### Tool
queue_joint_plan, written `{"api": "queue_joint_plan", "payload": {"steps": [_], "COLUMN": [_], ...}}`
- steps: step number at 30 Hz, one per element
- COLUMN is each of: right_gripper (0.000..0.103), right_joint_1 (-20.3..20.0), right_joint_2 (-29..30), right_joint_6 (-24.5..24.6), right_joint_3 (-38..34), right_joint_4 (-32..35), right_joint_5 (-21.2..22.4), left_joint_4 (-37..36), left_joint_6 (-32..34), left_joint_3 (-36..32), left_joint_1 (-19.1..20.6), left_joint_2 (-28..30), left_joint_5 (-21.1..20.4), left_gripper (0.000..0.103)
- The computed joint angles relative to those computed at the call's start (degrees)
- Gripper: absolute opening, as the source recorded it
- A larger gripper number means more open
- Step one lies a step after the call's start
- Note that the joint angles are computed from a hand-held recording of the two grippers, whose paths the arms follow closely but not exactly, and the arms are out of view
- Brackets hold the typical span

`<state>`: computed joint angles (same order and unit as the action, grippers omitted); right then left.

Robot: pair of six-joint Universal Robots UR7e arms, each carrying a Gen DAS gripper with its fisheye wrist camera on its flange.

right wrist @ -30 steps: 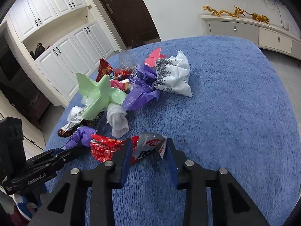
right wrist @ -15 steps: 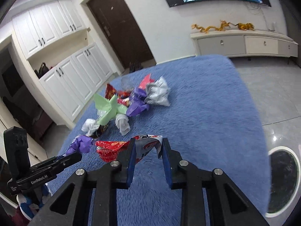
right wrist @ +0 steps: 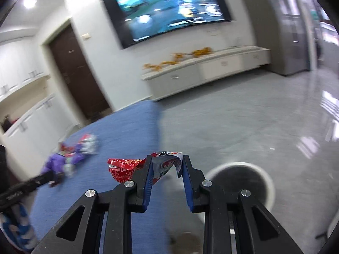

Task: Collect trash
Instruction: 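Carry both wrappers over the trash bin and open both tools to drop them, then move both open tools back over the wrapper pile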

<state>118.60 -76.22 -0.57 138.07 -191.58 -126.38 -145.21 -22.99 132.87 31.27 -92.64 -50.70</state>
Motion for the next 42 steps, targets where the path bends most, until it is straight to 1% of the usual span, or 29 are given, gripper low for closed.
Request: {"api": "queue_joint_plan", "payload": {"steps": [2, 5, 8, 11, 13, 14, 15, 16, 17, 18, 19, 22, 24, 27, 28, 31, 34, 37, 40, 42], "right_gripper": [0.025, 0.025, 0.025, 0.025, 0.028, 0.03, 0.033, 0.037, 0.044, 0.05, 0.05, 0.051, 0.051, 0.051, 0.051, 0.051, 0.051, 0.051, 0.051, 0.051], "right_joint_1": [-2.1, -5.7, -9.2, -12.9, -14.6, -15.8, -16.6, -17.6, -18.5, -19.1, -19.5, -20.0, -19.9, -17.9, -17.5, -14.5, -9.9, -4.5, 0.8, 3.9], "right_joint_2": [-0.6, -0.7, 0.2, 1.0, 1.8, 1.0, 1.1, 1.1, 1.2, 1.0, 1.0, 0.0, -0.6, -1.7, -2.1, -3.3, -4.0, -4.5, -4.2, -3.5], "right_joint_6": [-0.5, -1.1, -1.4, -2.2, -1.9, -2.4, -2.4, -2.5, -2.5, -2.2, -1.9, -1.5, -1.4, -1.0, -1.2, -0.8, 0.5, 2.2, 3.4, 3.6], "right_joint_3": [1.1, 1.9, 1.9, 1.9, 1.8, 2.3, 2.3, 2.4, 2.4, 2.6, 2.8, 3.2, 3.5, 4.4, 4.5, 5.5, 5.9, 5.6, 4.1, 2.4], "right_joint_4": [-1.4, -2.7, -3.5, -4.7, -5.2, -5.2, -5.2, -5.3, -5.2, -5.1, -5.2, -4.9, -4.8, -4.9, -5.2, -5.5, -4.8, -3.0, -0.8, 0.6], "right_joint_5": [-2.5, -4.2, -4.3, -3.4, -2.9, -2.3, -1.7, -1.0, -0.6, -0.6, -0.6, -1.2, -2.1, -4.9, -5.5, -8.2, -11.4, -14.3, -16.4, -17.0], "left_joint_4": [-2.7, -5.7, -7.4, -7.8, -8.4, -8.6, -8.7, -8.5, -8.4, -8.9, -9.2, -9.1, -8.8, -9.0, -9.2, -9.8, -10.6, -11.4, -11.0, -10.4], "left_joint_6": [2.4, 5.4, 7.4, 8.8, 9.7, 10.5, 11.0, 11.2, 11.0, 11.1, 11.2, 11.1, 11.0, 10.6, 10.6, 11.2, 11.3, 11.4, 10.9, 10.6], "left_joint_3": [-2.0, -5.8, -9.8, -13.7, -15.4, -16.7, -17.6, -18.6, -19.4, -20.0, -20.6, -21.8, -22.3, -21.7, -21.3, -19.3, -16.4, -13.1, -10.0, -8.0], "left_joint_1": [0.4, 1.8, 3.1, 4.5, 4.9, 5.2, 5.6, 6.1, 6.5, 7.0, 7.2, 7.4, 7.3, 6.8, 6.4, 5.3, 3.8, 2.5, 1.3, 0.6], "left_joint_2": [5.6, 13.8, 21.8, 27.9, 30.8, 32.5, 33.6, 34.6, 35.6, 36.3, 37.0, 38.2, 38.7, 38.3, 37.9, 35.9, 32.3, 27.8, 22.4, 18.2], "left_joint_5": [-1.9, -5.3, -7.5, -9.5, -10.1, -10.8, -11.7, -13.0, -14.3, -15.0, -15.3, -16.4, -16.2, -16.2, -15.8, -14.5, -13.1, -10.7, -7.7, -5.8], "left_gripper": [0.029, 0.029, 0.029, 0.03, 0.03, 0.03, 0.033, 0.044, 0.052, 0.064, 0.067, 0.067, 0.067, 0.067, 0.067, 0.067, 0.067, 0.067, 0.067, 0.067]}}
